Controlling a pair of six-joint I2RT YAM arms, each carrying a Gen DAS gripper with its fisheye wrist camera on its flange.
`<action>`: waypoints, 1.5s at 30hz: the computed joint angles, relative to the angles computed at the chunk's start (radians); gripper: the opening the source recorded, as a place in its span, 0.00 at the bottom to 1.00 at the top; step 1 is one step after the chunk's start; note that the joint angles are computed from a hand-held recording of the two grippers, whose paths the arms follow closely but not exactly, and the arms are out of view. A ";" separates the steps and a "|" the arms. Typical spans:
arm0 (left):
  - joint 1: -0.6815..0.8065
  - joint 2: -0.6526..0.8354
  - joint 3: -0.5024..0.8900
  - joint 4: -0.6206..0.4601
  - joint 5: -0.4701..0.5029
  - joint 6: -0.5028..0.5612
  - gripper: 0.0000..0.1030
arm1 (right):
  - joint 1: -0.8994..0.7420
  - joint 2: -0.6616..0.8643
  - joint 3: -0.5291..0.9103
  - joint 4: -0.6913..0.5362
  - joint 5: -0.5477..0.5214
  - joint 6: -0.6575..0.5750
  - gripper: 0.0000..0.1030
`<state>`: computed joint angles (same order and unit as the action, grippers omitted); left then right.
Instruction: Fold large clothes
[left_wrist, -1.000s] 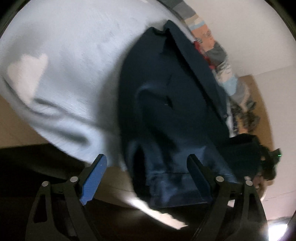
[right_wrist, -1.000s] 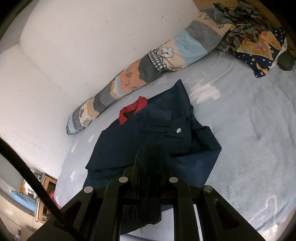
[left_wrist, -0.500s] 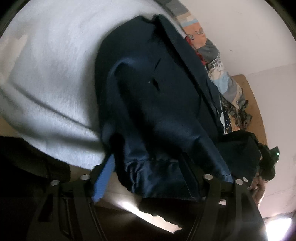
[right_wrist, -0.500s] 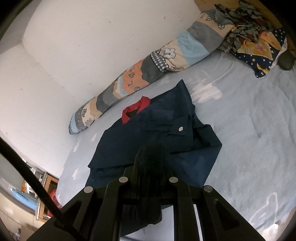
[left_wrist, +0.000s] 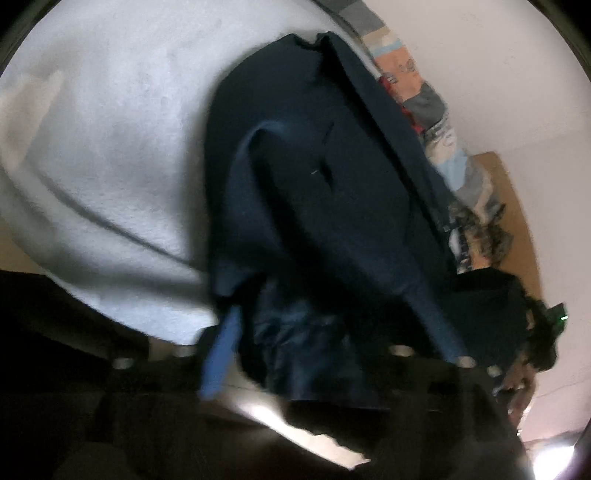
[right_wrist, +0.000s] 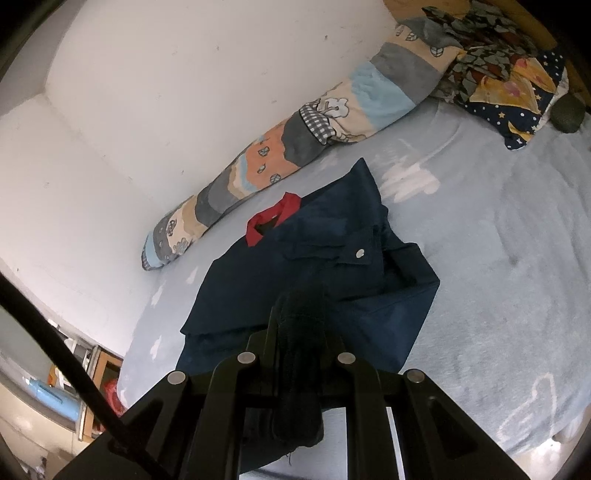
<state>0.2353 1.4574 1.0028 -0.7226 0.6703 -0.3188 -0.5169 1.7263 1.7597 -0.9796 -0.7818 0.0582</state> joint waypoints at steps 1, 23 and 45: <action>-0.015 -0.009 0.004 -0.001 -0.052 -0.004 0.74 | 0.001 -0.004 -0.005 0.003 0.002 0.002 0.13; 0.018 -0.180 0.081 0.020 -0.081 0.111 0.00 | -0.067 -0.138 -0.162 -0.023 -0.074 -0.058 0.13; 0.049 0.097 0.175 -0.175 -0.060 0.136 0.79 | -0.088 -0.086 -0.110 -0.050 -0.116 -0.066 0.13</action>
<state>0.2841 1.5541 1.1780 -0.8972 0.6106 -0.1825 -0.6052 1.6404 1.6494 -1.0291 -0.8979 -0.0078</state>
